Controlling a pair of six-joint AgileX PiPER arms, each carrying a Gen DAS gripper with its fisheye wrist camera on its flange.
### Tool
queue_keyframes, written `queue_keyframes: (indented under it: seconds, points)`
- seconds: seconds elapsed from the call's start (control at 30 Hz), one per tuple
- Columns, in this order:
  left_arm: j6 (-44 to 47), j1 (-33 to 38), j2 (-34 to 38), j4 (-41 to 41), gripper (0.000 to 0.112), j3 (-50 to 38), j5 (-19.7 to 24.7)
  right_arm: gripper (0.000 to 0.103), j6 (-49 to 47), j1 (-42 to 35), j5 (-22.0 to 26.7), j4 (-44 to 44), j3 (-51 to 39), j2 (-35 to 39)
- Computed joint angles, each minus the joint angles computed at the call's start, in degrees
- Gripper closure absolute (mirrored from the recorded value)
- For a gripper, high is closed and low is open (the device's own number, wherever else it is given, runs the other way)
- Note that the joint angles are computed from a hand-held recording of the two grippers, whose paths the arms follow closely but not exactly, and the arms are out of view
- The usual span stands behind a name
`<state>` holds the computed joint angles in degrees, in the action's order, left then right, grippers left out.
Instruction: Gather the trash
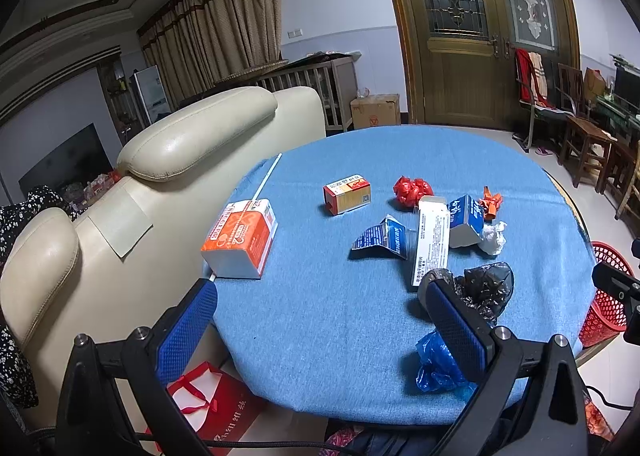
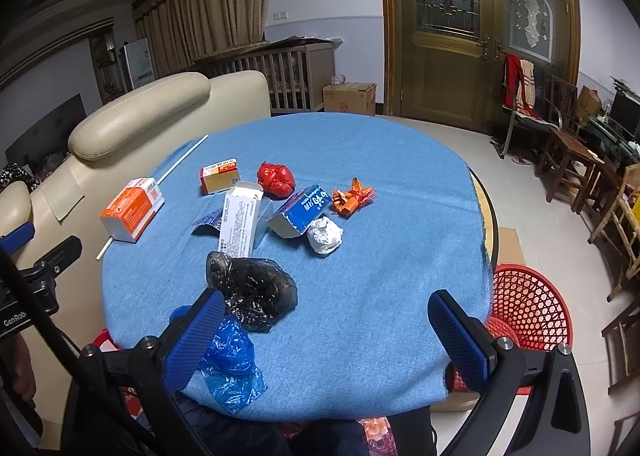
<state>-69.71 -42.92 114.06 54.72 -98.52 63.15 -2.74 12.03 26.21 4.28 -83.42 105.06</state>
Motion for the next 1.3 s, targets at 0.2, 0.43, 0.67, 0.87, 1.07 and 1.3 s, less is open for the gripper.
queue_keyframes:
  seconds: [0.2,0.43,0.67,0.87,1.07,1.3]
  points:
    - [1.03,0.03,0.22,-0.48,0.009,-0.57,0.56,0.0,-2.72,-0.27,-3.18,3.83,1.55,-0.21]
    - [-1.07,-0.09,0.31,1.43,0.009,0.91,-0.84,0.0,-3.8,-0.35,-3.66,5.82,1.93,-0.1]
    - [-0.69,0.41,0.79,0.22,0.009,1.04,-2.6,0.0,-3.81,-0.84,-1.91,6.23,1.13,0.5]
    - [9.63,5.45,3.51,-16.0,0.009,0.1,-15.71,0.0,-0.15,-2.27,-2.6,2.39,0.14,2.44]
    - [29.26,7.78,15.05,-37.5,0.01,-12.11,-21.87,0.0,-3.49,-5.13,-2.19,7.22,-2.84,6.55]
    - [35.56,9.9,17.35,-46.73,0.059,-10.12,-24.51,0.011,-27.79,-7.01,11.21,29.55,-16.85,16.79]
